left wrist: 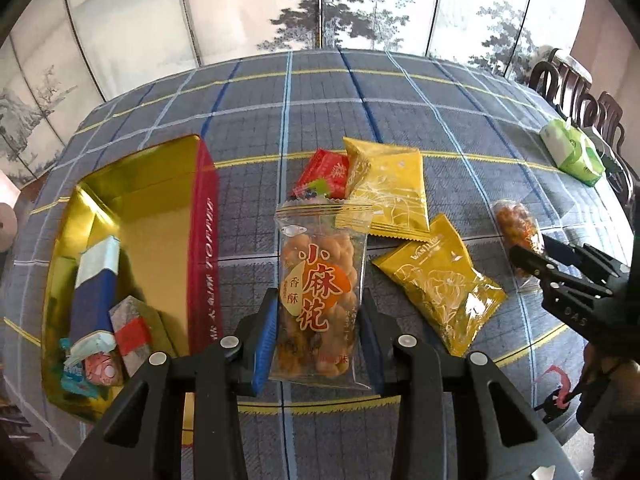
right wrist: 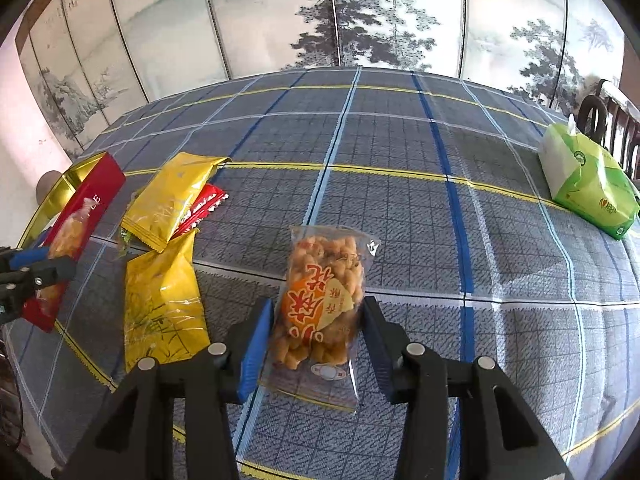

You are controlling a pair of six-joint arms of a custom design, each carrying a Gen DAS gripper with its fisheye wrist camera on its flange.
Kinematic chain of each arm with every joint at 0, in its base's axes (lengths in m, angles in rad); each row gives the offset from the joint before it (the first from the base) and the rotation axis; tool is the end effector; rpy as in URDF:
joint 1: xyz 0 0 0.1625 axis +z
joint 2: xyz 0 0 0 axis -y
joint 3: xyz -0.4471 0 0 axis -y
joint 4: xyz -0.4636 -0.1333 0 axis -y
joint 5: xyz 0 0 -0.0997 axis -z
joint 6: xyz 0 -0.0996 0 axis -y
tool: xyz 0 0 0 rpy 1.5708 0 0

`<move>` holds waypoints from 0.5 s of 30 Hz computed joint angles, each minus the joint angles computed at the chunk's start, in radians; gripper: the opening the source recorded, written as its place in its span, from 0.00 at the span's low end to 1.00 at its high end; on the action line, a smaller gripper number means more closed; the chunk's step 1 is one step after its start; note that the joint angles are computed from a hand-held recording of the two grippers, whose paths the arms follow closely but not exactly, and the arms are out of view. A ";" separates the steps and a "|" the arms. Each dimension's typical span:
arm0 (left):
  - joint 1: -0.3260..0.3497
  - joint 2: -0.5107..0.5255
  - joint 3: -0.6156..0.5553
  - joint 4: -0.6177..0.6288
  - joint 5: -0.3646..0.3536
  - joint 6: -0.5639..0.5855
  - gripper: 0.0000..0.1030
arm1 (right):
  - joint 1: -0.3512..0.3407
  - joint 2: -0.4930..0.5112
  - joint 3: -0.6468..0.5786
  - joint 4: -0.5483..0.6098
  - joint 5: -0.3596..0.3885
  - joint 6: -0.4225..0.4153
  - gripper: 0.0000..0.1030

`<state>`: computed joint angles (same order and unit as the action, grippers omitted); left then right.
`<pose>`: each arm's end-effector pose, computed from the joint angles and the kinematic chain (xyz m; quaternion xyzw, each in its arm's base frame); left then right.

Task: Organize snacks
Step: 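Grasp a second clear twisted-snack bag with the left tool, then carry the left tool's snack bag into the tin and open it while the right tool carries its bag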

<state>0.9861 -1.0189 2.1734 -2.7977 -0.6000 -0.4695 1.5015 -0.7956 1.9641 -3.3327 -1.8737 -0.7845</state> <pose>-0.1103 -0.5571 0.0703 0.0340 0.8834 -0.2622 0.3869 0.0597 -0.6359 0.0322 0.2896 -0.9010 0.2033 0.2510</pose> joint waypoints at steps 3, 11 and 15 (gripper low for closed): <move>-0.007 -0.023 0.014 0.009 0.003 -0.020 0.33 | 0.002 0.005 -0.002 -0.010 -0.006 -0.004 0.44; -0.030 -0.104 0.064 0.055 0.050 -0.093 0.33 | 0.013 0.023 -0.006 -0.042 -0.041 -0.022 0.44; -0.034 -0.153 0.092 0.121 0.094 -0.159 0.33 | 0.018 0.027 -0.008 -0.048 -0.055 -0.028 0.44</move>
<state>0.9522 -1.1723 2.2658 -2.6769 -0.5065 -0.6283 1.5191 -0.7683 1.9562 -3.3811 -1.9289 -0.8125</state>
